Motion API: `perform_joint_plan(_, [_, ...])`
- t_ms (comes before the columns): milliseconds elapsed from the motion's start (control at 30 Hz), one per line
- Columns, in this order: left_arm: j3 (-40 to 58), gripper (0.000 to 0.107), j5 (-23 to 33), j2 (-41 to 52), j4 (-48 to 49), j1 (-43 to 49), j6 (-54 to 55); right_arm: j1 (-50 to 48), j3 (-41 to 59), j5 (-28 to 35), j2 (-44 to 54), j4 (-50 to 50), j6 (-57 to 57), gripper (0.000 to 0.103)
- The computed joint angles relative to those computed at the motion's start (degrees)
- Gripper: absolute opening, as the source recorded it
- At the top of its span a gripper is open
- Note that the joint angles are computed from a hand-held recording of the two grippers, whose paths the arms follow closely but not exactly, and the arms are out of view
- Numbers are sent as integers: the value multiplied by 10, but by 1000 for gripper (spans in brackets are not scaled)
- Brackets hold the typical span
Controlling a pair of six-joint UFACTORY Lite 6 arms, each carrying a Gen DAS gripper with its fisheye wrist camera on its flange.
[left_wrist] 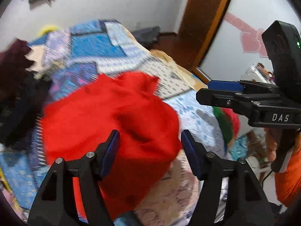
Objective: Fold large clothes
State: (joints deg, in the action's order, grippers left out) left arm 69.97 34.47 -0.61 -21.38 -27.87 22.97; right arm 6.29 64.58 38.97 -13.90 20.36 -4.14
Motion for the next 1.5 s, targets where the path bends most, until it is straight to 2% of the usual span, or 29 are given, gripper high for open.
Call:
perform_joint_plan(67, [-5, 75, -2, -21, -9, 31, 12, 16, 22, -8, 17, 8, -1, 59])
perform_joint_plan(133, [-9, 86, -12, -35, -25, 73, 29, 38, 53, -13, 42, 0, 12, 71])
perform_joint_plan(200, [-24, 92, -45, -49, -8, 113, 17, 67, 77, -30, 65, -22, 36, 75])
perform_joint_plan(367, [-24, 92, -53, 1, 35, 164, -10, 129, 127, -43, 145, -63, 82, 75])
perform_joint_plan(467, [-40, 92, -38, 36, -12, 176, 42, 158, 124, -55, 176, -118, 127, 75])
perform_joint_plan(567, [-92, 92, -73, 28, -33, 173, 71, 162, 95, -62, 181, -189, 185, 75])
perform_joint_plan(733, [-135, 93, -78, 19, -132, 194, 164, 84, -16, -66, 117, -131, 124, 76])
perform_joint_plan(800, [-150, 93, -75, 14, -159, 195, 188, 50, -60, -67, 90, -82, 66, 78])
perform_joint_plan(900, [-170, 93, -104, 1, -130, 171, 160, 25, -86, -36, 65, -59, 37, 78])
perform_joint_plan(1067, [-176, 93, -146, -10, -14, 134, 58, 62, -37, -5, 30, -91, 78, 80])
perform_joint_plan(1167, [-181, 93, -149, -13, -19, 136, 63, 97, 17, -18, 61, -103, 92, 80])
perform_joint_plan(1300, [-185, 93, -144, -13, -58, 152, 102, 115, 105, -19, 172, -129, 92, 80])
perform_joint_plan(1433, [-201, 93, -154, -24, -74, 154, 124, 63, 136, 0, 234, -131, 68, 79])
perform_joint_plan(1500, [-203, 93, -155, -24, -89, 154, 139, -3, 138, 12, 243, -42, -14, 79])
